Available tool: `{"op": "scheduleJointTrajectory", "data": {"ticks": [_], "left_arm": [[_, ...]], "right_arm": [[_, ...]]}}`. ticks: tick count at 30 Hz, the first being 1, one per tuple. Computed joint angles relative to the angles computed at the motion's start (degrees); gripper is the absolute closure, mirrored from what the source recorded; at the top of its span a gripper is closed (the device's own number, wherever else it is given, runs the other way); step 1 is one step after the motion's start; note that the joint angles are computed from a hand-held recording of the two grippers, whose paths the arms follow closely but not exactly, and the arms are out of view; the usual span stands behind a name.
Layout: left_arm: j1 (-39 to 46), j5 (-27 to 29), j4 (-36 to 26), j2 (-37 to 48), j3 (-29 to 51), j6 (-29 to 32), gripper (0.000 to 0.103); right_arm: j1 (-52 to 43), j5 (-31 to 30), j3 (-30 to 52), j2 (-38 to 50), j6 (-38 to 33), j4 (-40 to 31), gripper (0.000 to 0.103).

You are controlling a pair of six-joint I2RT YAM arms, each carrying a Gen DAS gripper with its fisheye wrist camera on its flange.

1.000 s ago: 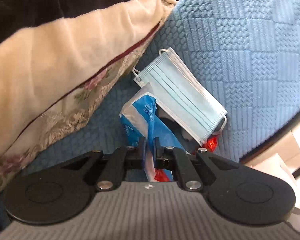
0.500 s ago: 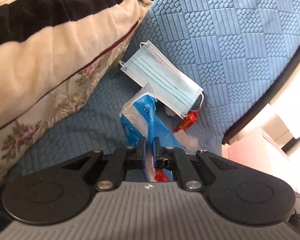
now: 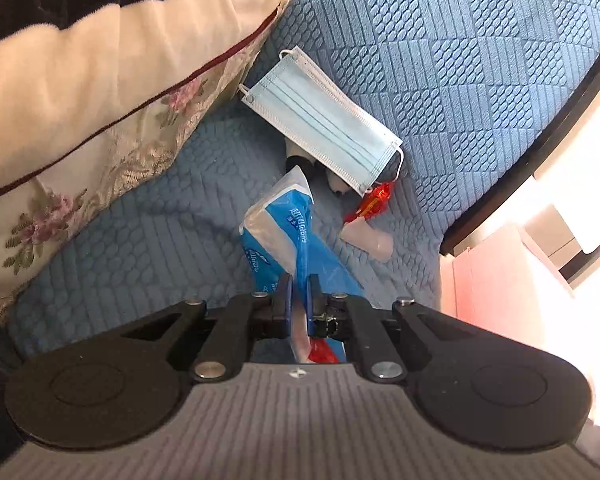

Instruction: Organize soft objects

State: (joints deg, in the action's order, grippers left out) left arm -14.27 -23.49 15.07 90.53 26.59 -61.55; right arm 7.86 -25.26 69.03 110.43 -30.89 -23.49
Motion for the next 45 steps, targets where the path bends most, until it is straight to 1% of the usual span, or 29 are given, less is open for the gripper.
{"op": "scheduleJointTrajectory", "data": {"ticks": [1,3,5,7,8,12,16,18,20,22,23,24,25,26,27,28,29,31,35,38,41,45], "left_arm": [[0.1,0.3,0.0,0.4,0.2,0.1,0.095],[0.4,0.7,0.2,1.2,0.5,0.3,0.095],[0.7,1.3,-0.6,1.9,1.2,0.3,0.095],[1.0,1.9,-0.7,2.3,1.5,0.6,0.095],[1.2,2.2,-0.7,2.4,1.5,0.6,0.095],[1.8,2.9,-0.4,2.6,1.4,0.5,0.095],[2.3,3.5,-0.1,2.8,1.4,0.4,0.095],[2.3,3.7,-0.1,3.0,1.6,0.6,0.095],[2.2,3.6,-0.2,3.3,1.8,0.8,0.095],[2.1,3.7,-0.2,3.4,2.0,0.7,0.095],[2.1,3.8,-0.2,3.4,2.0,0.6,0.095],[2.1,3.8,-0.2,3.4,1.9,0.6,0.095],[2.1,3.8,0.0,3.4,1.9,0.5,0.095],[2.2,3.9,0.2,3.4,1.8,0.4,0.095],[2.2,3.8,0.2,3.4,1.8,0.3,0.095],[2.2,3.8,0.2,3.4,1.7,0.3,0.095],[2.1,3.7,0.3,3.4,1.7,0.2,0.095],[2.2,3.8,0.3,3.4,1.7,0.3,0.095],[2.4,4.4,1.6,2.8,1.1,1.0,0.095],[1.4,2.5,2.9,1.6,0.5,3.3,0.095],[0.1,0.2,2.7,0.4,0.7,5.4,0.095],[-0.5,0.1,2.7,-1.4,0.3,5.7,0.095]], "right_arm": [[-0.1,0.1,-0.3,-0.2,-0.8,-0.4,0.090],[0.2,0.9,-0.9,-1.0,-1.9,-0.4,0.082],[0.3,1.2,-0.9,-1.2,-2.5,-0.6,0.044],[0.4,1.6,-1.9,-1.5,-1.1,1.6,0.029],[0.6,1.9,-2.1,-1.4,-0.7,2.5,0.029],[1.5,3.4,-1.8,-0.3,1.5,5.0,0.029],[2.3,1.9,-1.5,0.7,1.2,4.8,0.030],[3.1,2.4,-1.6,1.6,0.5,5.1,0.030],[4.1,4.1,-2.4,1.9,0.7,6.5,0.035],[4.7,5.4,-3.1,2.2,0.8,7.7,0.036],[4.9,6.0,-3.5,2.4,1.0,8.5,0.043],[4.8,6.1,-3.6,2.6,1.3,8.9,0.045],[4.5,5.5,-3.5,2.8,2.0,8.8,0.050],[4.3,5.5,-3.3,3.0,2.8,8.9,0.061],[4.2,5.7,-3.4,2.9,3.3,9.4,0.067],[4.0,5.7,-3.5,2.9,3.4,9.5,0.079],[3.8,5.6,-3.3,3.0,3.7,9.2,0.086],[3.7,5.4,-2.3,3.4,3.8,8.0,0.090],[3.5,5.2,-2.7,2.5,4.1,7.6,0.091],[3.1,4.6,-2.6,1.1,4.3,6.9,0.091],[2.1,3.5,-2.8,-1.0,3.6,5.7,0.091],[0.0,1.7,-2.3,-2.8,3.4,3.2,0.091]]}}
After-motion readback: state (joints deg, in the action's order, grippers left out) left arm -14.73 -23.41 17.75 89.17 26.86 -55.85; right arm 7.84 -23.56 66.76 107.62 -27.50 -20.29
